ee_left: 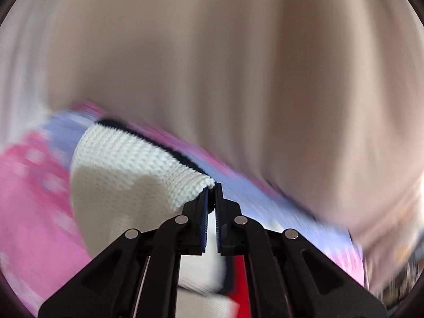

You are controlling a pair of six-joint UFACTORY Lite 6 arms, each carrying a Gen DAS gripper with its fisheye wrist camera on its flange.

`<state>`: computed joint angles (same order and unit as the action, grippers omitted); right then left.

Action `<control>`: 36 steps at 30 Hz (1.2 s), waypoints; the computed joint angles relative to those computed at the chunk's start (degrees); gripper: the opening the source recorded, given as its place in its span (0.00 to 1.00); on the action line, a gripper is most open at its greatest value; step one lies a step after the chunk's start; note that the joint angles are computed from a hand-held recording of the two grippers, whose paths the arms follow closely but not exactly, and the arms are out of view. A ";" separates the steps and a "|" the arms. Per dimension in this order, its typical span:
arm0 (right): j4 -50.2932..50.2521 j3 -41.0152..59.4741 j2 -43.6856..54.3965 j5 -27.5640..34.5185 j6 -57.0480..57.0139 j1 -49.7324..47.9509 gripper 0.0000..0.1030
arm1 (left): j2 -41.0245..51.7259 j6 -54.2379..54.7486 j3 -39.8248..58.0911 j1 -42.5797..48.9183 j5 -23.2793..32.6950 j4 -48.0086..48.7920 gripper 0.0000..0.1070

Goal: Fold small clothes

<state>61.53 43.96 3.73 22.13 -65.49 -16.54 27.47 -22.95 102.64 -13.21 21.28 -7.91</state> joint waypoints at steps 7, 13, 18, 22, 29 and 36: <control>1.43 -0.49 1.48 -1.96 -6.09 -9.08 0.42 | 4.61 15.42 -18.51 -12.26 -7.77 -32.45 0.35; -1.65 3.54 0.82 0.71 -4.39 -8.52 0.51 | -10.78 40.97 -39.76 -3.08 -14.93 -61.81 0.63; 6.65 8.39 3.16 -7.14 -22.20 7.32 0.59 | -5.58 42.31 -34.73 9.47 -6.81 -63.37 0.64; -2.42 13.76 10.70 -15.22 -18.50 23.83 0.63 | 1.77 47.27 -30.47 14.68 -0.25 -72.81 0.62; -34.69 31.95 33.64 -16.85 12.01 32.40 0.47 | 1.10 45.46 -31.77 16.87 -2.35 -72.27 0.12; -0.09 41.60 24.91 15.77 8.26 5.61 0.11 | 0.22 31.19 -27.85 18.18 -3.06 -53.34 0.10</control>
<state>61.44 85.56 28.64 37.91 -57.23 -10.93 27.69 8.24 74.79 4.97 18.22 -61.25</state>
